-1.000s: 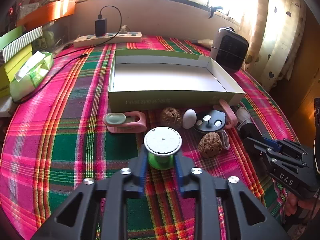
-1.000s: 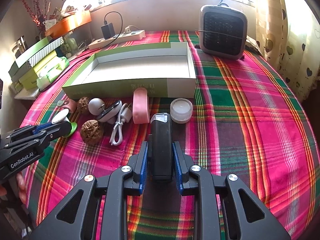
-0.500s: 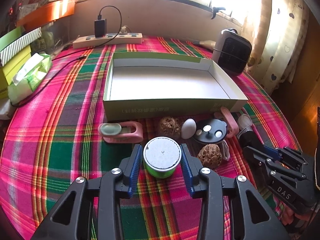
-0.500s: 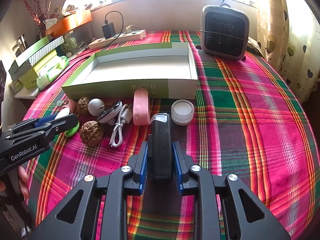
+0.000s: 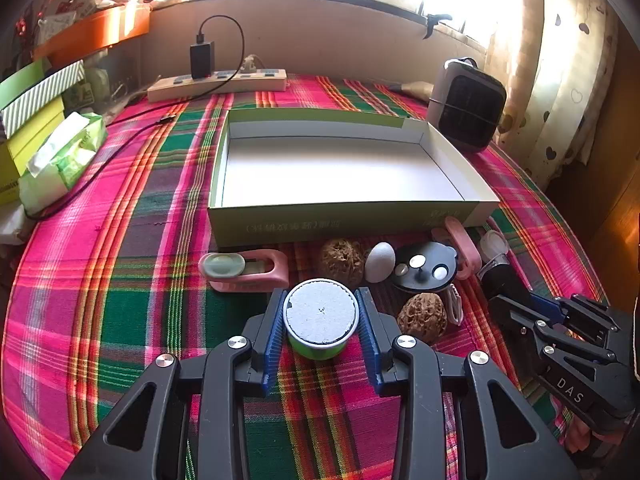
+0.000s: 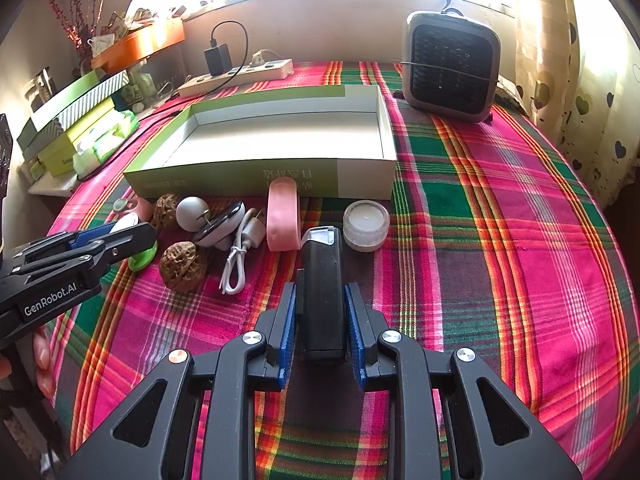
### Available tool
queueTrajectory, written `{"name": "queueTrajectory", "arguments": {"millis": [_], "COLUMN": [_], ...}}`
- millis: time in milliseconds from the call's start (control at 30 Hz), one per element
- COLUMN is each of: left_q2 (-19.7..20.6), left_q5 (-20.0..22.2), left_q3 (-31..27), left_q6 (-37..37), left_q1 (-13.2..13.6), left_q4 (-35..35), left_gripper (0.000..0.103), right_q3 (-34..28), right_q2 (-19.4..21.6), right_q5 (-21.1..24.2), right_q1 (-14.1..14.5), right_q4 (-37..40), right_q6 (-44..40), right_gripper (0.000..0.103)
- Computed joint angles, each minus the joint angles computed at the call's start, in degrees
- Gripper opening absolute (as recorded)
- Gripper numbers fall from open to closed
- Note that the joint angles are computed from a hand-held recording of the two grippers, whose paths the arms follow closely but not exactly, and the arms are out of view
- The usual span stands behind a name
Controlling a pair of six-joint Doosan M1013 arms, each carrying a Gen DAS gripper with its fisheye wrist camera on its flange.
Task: Organize objects
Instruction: 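Lift and carry both held items over the white box tray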
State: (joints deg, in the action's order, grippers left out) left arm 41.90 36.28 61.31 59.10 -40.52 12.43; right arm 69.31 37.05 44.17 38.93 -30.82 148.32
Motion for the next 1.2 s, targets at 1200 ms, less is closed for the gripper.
{"name": "queueTrajectory", "arguments": {"millis": [1200], "left_q2": [-0.63], "left_q5": [-2.62], "left_q3": [-2.06], "left_q6": [2.19], "left_q1": [0.39], "left_q4": [0.78], "left_gripper": [0.032], "right_q3": [-2.25], "right_q2": [-0.44], "right_q5": [-3.97], "right_q1": [-0.37], "right_q4": [-0.86], "right_q6": [-2.48], "right_gripper": [0.025]}}
